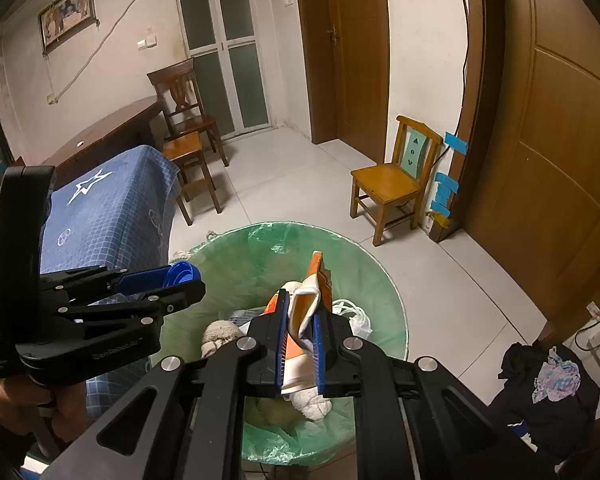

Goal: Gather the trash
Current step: 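Open both tools to drop the cap and wrapper into the bin, then move both tools back over the remaining trash on the table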

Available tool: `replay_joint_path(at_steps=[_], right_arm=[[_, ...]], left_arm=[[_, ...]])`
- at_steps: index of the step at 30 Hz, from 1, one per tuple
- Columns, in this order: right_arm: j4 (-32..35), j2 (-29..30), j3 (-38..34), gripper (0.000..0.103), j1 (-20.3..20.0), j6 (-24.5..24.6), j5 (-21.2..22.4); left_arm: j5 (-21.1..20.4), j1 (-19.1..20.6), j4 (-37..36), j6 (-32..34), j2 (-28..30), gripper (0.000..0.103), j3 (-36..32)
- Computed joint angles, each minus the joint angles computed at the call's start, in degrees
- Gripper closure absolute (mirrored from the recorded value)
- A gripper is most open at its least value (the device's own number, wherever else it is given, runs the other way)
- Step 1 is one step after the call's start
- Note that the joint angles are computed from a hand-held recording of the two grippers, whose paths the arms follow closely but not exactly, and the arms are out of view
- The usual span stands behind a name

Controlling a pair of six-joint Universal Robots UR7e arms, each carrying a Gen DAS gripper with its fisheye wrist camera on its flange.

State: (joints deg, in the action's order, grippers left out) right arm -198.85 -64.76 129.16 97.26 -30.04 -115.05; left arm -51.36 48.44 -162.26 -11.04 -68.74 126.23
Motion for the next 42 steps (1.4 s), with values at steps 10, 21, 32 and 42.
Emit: replay_joint_path(at_steps=[10,21,32,42], right_arm=[[-2.1,0.3,0.8,0.074,-0.2,0.9,-0.1],[-5.7,-0.6,3.4,0.054,-0.8,1.5,1.5],[-11.6,-1.8,6.8,0.026,1.8,0.7,0.4],[-17.9,-4.6,11.9,0.018,7.7,0.4,1.4]], left_arm=[[1.5,-0.2,0.5,-0.9,-0.1,0.052,-0.3],[3.5,-1.0,1.3,-1.8,0.1,0.039,0.0],[6.2,-2.7,1.7,-2.6,-2.2,0.024,2.0],[8.8,-6.5,-2.6,-2.2,-10.1,0.006,8.7]])
